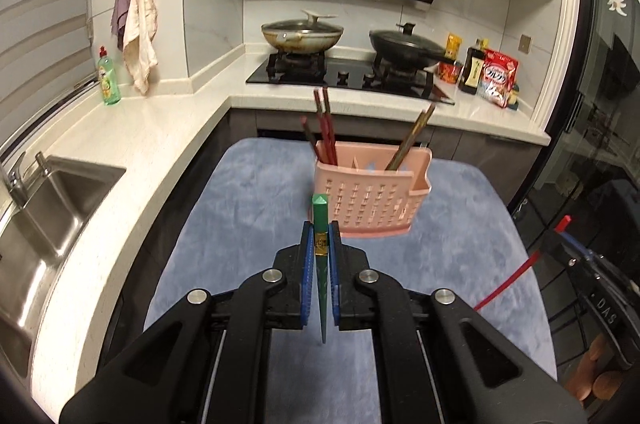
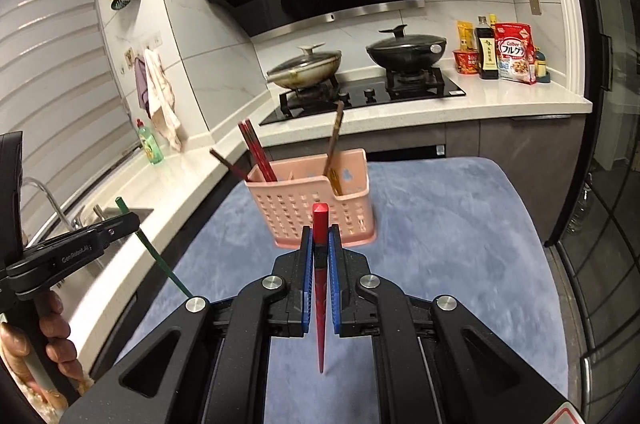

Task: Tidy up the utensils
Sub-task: 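Lift and carry both chopsticks with both tools over the pink holder, then open both tools to drop the chopsticks into the pink holder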

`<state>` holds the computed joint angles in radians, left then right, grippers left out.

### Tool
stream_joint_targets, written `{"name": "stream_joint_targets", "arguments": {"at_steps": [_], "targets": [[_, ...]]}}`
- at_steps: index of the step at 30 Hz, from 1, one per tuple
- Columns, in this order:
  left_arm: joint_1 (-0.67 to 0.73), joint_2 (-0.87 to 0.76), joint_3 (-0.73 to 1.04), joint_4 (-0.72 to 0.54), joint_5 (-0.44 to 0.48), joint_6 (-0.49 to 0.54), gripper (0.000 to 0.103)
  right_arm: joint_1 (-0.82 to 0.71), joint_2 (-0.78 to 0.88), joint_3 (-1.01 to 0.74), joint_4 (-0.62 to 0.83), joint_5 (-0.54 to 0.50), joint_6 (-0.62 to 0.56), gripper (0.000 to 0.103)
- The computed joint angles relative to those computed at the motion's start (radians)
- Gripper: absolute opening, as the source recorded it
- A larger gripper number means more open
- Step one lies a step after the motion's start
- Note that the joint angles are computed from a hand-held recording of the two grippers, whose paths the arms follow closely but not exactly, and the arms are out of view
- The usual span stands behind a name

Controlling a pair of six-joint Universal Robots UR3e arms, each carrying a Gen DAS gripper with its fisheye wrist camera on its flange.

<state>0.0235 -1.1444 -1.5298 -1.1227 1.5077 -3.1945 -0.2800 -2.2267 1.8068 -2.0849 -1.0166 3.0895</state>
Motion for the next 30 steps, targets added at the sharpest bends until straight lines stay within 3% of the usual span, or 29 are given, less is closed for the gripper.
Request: {"name": "stream_joint_targets", "arguments": {"at_steps": [11,23,27,30], "targets": [[0.028,-0.268,0.408,-0.018,-0.09,-0.028,0.007,0.106,0.331,-0.287,-0.206,-0.057,0.149,0.007],[-0.028,-0.722,1.065,-0.089,-0.024,-0.071,0.007,0.217,0.807,-0.843,-0.3,-0.177,0.264,0.007],[-0.031,-0.801,1.124,-0.09,-0.01,-0.077,0.007,0.243,0.897,-0.918,-0.297,-0.211,0.277,0.007],[-0.023,-0.793,1.043,-0.054,-0.012,-0.081,0.007,0.259,0.938,-0.925,-0.299,-0.233,0.274,0.007]]}}
